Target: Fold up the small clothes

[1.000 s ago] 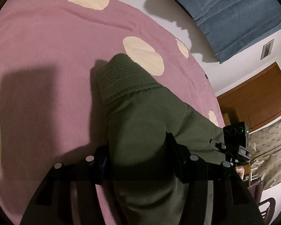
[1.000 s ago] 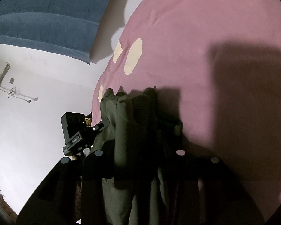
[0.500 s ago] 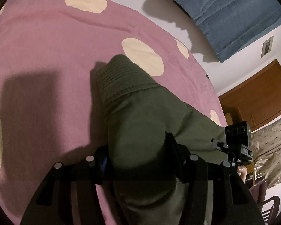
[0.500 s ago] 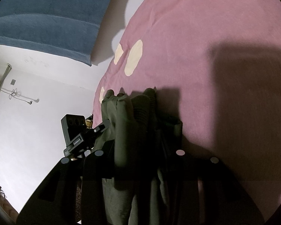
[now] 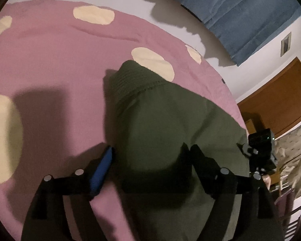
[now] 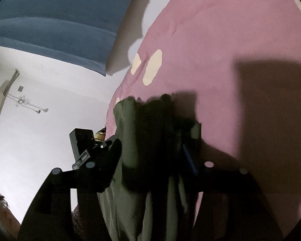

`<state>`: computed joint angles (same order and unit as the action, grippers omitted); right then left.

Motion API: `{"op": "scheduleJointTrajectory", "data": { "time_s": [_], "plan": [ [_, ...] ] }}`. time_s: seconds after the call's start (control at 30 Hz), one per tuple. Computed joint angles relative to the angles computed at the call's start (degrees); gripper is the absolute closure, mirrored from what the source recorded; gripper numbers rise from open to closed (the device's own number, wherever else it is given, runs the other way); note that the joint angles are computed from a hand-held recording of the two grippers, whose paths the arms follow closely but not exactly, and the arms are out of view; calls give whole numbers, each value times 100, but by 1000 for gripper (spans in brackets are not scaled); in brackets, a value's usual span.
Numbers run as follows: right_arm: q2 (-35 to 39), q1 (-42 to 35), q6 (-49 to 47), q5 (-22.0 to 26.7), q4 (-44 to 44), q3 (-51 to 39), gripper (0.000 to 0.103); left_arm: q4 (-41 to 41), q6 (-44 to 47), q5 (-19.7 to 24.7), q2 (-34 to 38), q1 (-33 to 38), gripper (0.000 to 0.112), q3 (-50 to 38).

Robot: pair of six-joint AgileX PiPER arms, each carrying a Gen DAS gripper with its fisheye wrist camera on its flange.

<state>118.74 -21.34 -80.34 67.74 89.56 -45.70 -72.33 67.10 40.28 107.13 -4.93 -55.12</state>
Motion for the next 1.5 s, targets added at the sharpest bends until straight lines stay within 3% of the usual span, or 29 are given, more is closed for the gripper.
{"op": "scheduleJointTrajectory", "data": {
  "time_s": [0.13,0.3,0.47,0.67,0.87,0.97,1.03,1.27,1.3,1.43,1.5],
  "plan": [
    [-302,-172,-108,-52,-186,342,36,3,126,194,-372,251,31,479],
    [-744,-423,-161,-91,-496,833,30,-15,308,1022,-670,775,27,1091],
    [-1188,-743,-222,-113,-804,1375,28,30,756,1375,-1089,962,26,1837],
    [-1575,-1298,-347,5,-1335,1922,27,1,966,1896,-928,1268,26,2302],
    [-1910,-1933,-596,84,-1948,2399,27,72,928,2016,-1015,1217,26,2425],
    [-1928,-2019,-680,122,-1989,2501,24,-64,1181,1798,-1215,1090,26,2634],
    [-1960,-1814,-668,76,-1868,2484,21,-235,1099,1522,-1277,761,24,2590],
    [-1770,-1056,-446,68,-1442,2179,18,-547,913,1555,-929,431,24,2310],
    [-1713,-976,-403,124,-1370,2120,21,-573,926,1563,-887,468,25,2296],
    [-1655,-636,-467,-237,-1159,2140,61,-588,711,1008,-1206,148,44,2424],
    [-1575,-647,-615,-180,-1109,2160,67,-459,650,820,-1412,63,53,2467]
  ]
}}
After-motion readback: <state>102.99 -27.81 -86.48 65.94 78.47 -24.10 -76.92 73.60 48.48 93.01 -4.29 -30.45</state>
